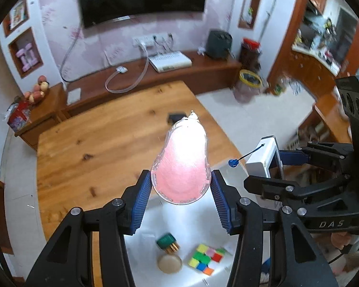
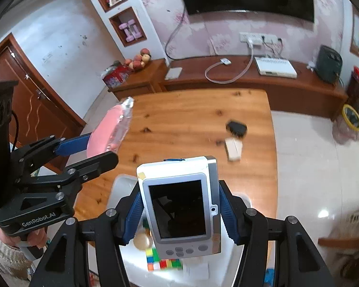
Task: Organize rigid objects
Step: 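Carry the pink case into the tray and open the left gripper while the right releases the device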
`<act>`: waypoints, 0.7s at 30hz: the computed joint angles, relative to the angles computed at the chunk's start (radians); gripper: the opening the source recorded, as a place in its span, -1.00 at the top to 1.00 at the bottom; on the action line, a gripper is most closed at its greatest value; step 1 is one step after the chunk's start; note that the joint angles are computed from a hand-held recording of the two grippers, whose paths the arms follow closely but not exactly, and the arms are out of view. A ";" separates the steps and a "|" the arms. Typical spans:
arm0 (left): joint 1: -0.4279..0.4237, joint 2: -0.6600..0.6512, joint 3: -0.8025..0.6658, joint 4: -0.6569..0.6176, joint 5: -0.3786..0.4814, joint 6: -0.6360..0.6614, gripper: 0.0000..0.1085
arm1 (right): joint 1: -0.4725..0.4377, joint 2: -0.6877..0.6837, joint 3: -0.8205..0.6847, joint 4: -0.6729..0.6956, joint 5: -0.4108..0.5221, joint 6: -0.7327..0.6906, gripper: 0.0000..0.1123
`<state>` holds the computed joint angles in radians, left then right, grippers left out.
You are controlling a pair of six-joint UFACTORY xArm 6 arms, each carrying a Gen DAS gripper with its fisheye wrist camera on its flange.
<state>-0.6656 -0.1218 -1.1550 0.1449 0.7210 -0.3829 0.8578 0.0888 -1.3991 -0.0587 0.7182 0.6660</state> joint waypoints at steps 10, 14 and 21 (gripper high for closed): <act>-0.072 0.101 0.041 -0.071 0.095 0.074 0.01 | 0.028 -0.026 0.235 -0.008 -0.070 0.159 -0.05; -0.070 0.127 0.054 -0.123 0.118 0.095 0.01 | 0.033 0.001 0.252 0.029 -0.082 0.135 -0.05; -0.061 0.157 0.070 -0.157 0.164 0.124 0.00 | 0.043 0.089 0.211 0.082 -0.077 0.075 -0.05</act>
